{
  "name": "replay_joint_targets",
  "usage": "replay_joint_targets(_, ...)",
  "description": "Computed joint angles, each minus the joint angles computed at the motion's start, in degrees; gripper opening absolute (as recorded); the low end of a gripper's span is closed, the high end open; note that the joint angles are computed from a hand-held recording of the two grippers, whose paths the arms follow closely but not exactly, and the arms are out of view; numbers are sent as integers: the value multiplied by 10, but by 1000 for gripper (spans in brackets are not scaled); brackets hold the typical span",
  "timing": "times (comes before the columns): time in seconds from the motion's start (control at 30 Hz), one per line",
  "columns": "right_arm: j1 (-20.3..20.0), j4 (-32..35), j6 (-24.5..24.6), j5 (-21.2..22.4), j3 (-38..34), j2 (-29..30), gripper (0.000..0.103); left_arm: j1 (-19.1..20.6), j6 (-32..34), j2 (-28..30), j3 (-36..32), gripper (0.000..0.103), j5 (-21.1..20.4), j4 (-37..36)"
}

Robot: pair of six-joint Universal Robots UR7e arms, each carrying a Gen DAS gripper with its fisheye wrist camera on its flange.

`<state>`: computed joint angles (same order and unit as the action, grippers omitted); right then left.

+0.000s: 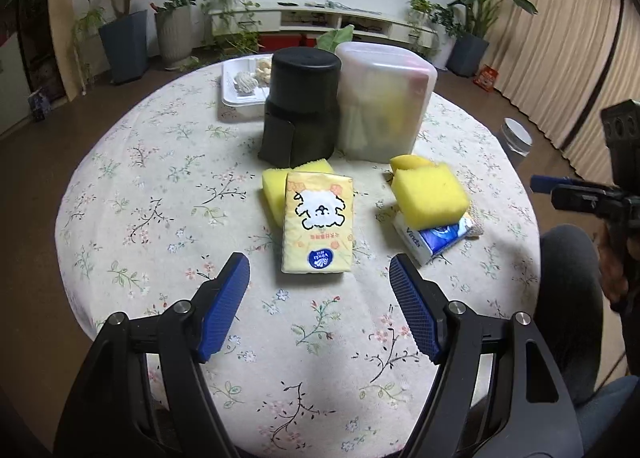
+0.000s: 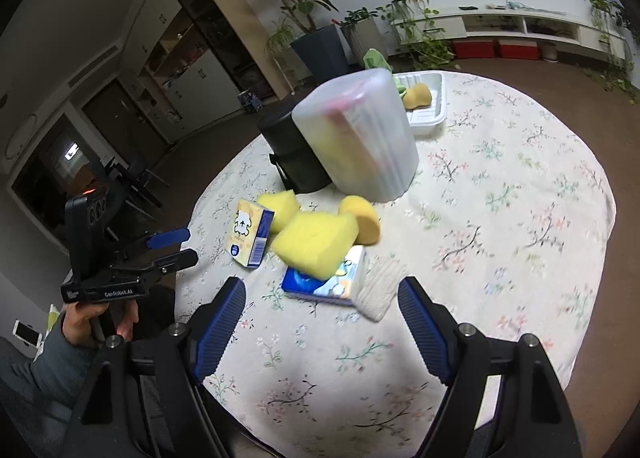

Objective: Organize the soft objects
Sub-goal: 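Grasp the yellow dog-print tissue pack with the left tool while the right tool grasps a yellow sponge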

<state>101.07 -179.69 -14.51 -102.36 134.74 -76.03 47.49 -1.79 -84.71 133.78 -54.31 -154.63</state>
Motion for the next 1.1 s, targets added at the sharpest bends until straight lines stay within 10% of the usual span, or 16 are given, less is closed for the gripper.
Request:
replay_joint_targets(0.33, 84, -113, 26, -152, -24, 129, 81, -10, -24, 46, 17, 71, 18, -70)
replay_joint_targets(1.1, 90, -84, 69, -240, -127, 240, 81, 43, -18, 130, -30, 71, 22, -107)
